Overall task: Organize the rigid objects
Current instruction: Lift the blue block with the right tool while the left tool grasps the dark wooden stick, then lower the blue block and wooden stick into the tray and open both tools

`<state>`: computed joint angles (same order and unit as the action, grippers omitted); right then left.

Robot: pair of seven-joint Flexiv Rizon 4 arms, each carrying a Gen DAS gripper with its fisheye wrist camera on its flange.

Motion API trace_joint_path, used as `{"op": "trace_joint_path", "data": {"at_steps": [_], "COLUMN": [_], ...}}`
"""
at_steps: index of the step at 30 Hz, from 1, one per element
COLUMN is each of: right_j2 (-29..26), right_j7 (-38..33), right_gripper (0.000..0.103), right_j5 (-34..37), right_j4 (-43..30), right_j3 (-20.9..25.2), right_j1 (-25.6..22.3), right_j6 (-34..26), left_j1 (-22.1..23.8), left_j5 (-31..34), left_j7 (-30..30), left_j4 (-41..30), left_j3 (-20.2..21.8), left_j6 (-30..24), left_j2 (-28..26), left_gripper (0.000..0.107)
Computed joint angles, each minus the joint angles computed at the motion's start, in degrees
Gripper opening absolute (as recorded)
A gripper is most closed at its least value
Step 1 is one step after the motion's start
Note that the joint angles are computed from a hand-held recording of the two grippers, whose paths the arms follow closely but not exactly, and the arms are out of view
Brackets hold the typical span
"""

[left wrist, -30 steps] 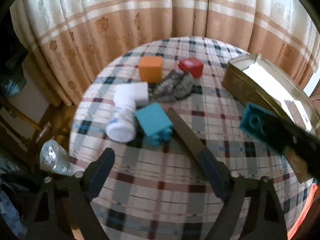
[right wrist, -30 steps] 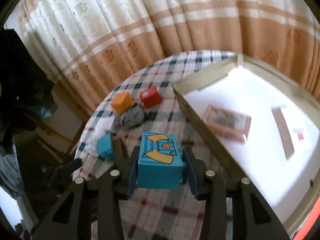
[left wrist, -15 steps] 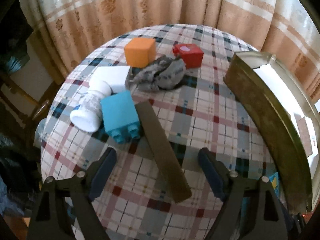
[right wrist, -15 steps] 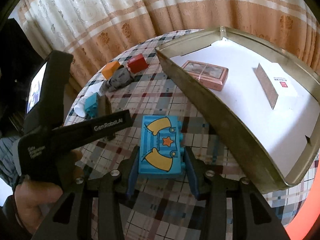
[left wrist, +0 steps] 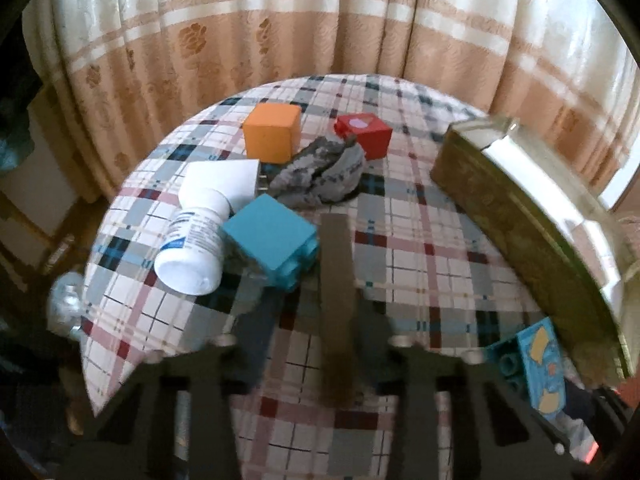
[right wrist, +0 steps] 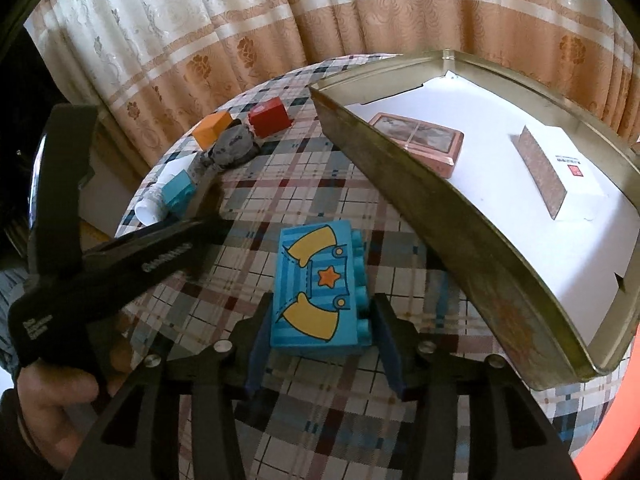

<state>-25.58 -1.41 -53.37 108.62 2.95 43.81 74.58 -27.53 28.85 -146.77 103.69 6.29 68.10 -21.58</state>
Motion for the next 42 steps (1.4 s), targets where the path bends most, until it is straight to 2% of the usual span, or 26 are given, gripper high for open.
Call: {"op": "trace_joint_path", "data": {"at_steps": [3,4,7,10,14,17,19,21,24,27,30,33,39,42], "right_j2": [1.0,1.3,2.2,1.9,1.6,2.6,3.4,4.7,8.0,11.1,13.8,14.9,14.6,14.2], "right_j7": [3.8,4.8,6.4,6.5,7.1,12.2,16.5,23.7,34.4,38.7,36.2,34.0,31.3,30.8], "right_gripper": [0.046,0.045,0.045,0.045,0.045,0.045,0.045,0.045,0.045,0.045,0.045,0.045,0.045,0.045], "right_j5": [-3.3,-4.6,-7.2,-7.2,-7.7,-13.1,-17.7,-25.3,-37.1,-41.6,-38.7,-36.1,-33.3,-32.9], "right_j4": [1.2,1.4,1.3,1.0,0.9,1.3,1.2,1.0,1.0,2.5,5.2,6.7,7.9,8.2], "right_j3": [-2.2,-2.8,-2.5,-1.3,-1.1,-3.3,-4.2,-5.7,-6.6,-5.4,-3.4,-1.6,1.9,3.5], "right_j1": [0.6,0.8,0.2,-0.8,-1.1,-0.7,-1.4,-2.3,-4.2,-6.3,-7.8,-10.0,-14.8,-17.1], "right_j6": [3.7,3.9,3.3,2.9,3.3,5.0,6.5,8.5,7.0,2.5,-4.9,-8.6,-11.2,-11.8], "left_j1": [9.2,9.9,5.3,4.5,0.1,-4.2,-5.2,-5.1,-4.6,-4.0,-4.2,-4.4,-4.7,-6.2], "left_j5": [-11.8,-13.3,-12.3,-15.0,-15.1,-11.3,-9.1,-7.9,-7.2,-7.5,-8.9,-11.1,-16.5,-18.0], "left_j7": [9.0,10.2,10.6,13.2,13.9,12.6,11.9,11.7,12.9,15.1,17.8,20.7,27.0,28.9], "left_j4": [8.5,9.3,7.9,8.4,7.4,5.0,3.6,3.0,1.6,0.2,-1.9,-4.4,-9.5,-12.8], "left_j3": [-8.0,-8.7,-4.3,-4.2,0.0,4.5,5.5,5.0,3.7,2.0,1.1,0.0,-2.4,-1.8], "left_j6": [15.4,17.1,16.1,17.2,15.9,14.9,14.4,15.1,15.9,17.4,17.5,17.6,16.2,15.3], "left_j2": [0.1,0.1,-0.2,-0.3,-0.1,0.6,0.9,1.4,1.5,0.9,-0.4,-2.2,-6.3,-8.7], "left_gripper": [0.014,0.014,0.014,0.014,0.014,0.014,0.014,0.014,0.014,0.014,0.014,0.014,0.014,0.014]}}
